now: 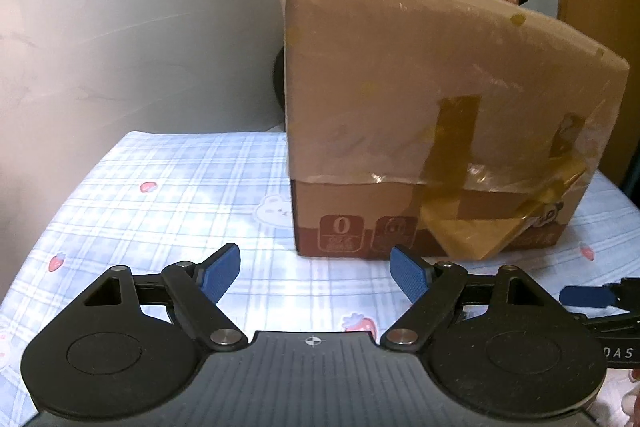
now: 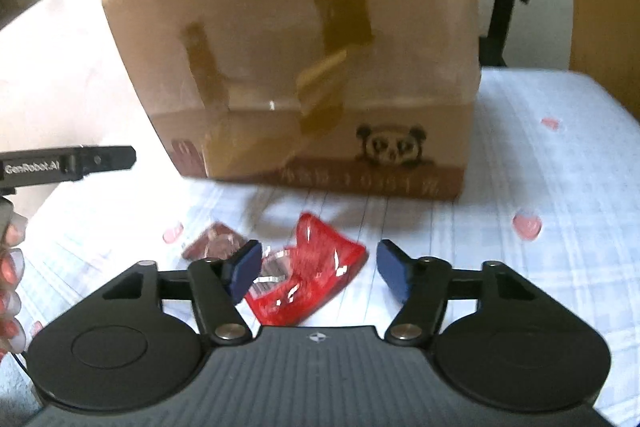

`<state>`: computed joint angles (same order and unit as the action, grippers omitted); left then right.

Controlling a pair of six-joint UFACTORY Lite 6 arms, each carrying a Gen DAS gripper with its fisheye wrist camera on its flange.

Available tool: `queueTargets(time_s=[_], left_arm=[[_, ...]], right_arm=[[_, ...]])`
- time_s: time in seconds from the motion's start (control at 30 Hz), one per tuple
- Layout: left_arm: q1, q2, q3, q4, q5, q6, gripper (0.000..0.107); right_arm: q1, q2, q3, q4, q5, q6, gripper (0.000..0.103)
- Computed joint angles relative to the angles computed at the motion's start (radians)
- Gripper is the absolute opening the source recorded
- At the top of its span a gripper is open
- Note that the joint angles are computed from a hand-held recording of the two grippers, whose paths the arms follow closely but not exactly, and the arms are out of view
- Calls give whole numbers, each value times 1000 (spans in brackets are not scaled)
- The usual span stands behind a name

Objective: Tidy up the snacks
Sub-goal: 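Grasp the red packet with the right tool while the left tool approaches the brown jerky packet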

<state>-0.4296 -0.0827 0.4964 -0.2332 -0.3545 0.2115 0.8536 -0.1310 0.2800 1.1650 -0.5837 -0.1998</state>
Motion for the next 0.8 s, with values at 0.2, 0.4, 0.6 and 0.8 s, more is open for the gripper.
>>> queueTargets(time_s=[0.2, 0.4, 0.6, 0.8], left_arm=[[-28, 5, -3, -150, 2, 145, 84], [-28, -20, -25, -147, 25, 111, 84], [-18, -7, -15, -102, 63, 62, 84], [-28, 16, -14, -19, 80, -7, 84]], right_arm=[[-44, 82, 48, -118, 34, 127, 65], [-114, 177, 139, -179, 55, 167, 65], [-58, 259, 208, 9, -1, -84, 49], [-35, 164, 91, 15, -53, -53, 45]])
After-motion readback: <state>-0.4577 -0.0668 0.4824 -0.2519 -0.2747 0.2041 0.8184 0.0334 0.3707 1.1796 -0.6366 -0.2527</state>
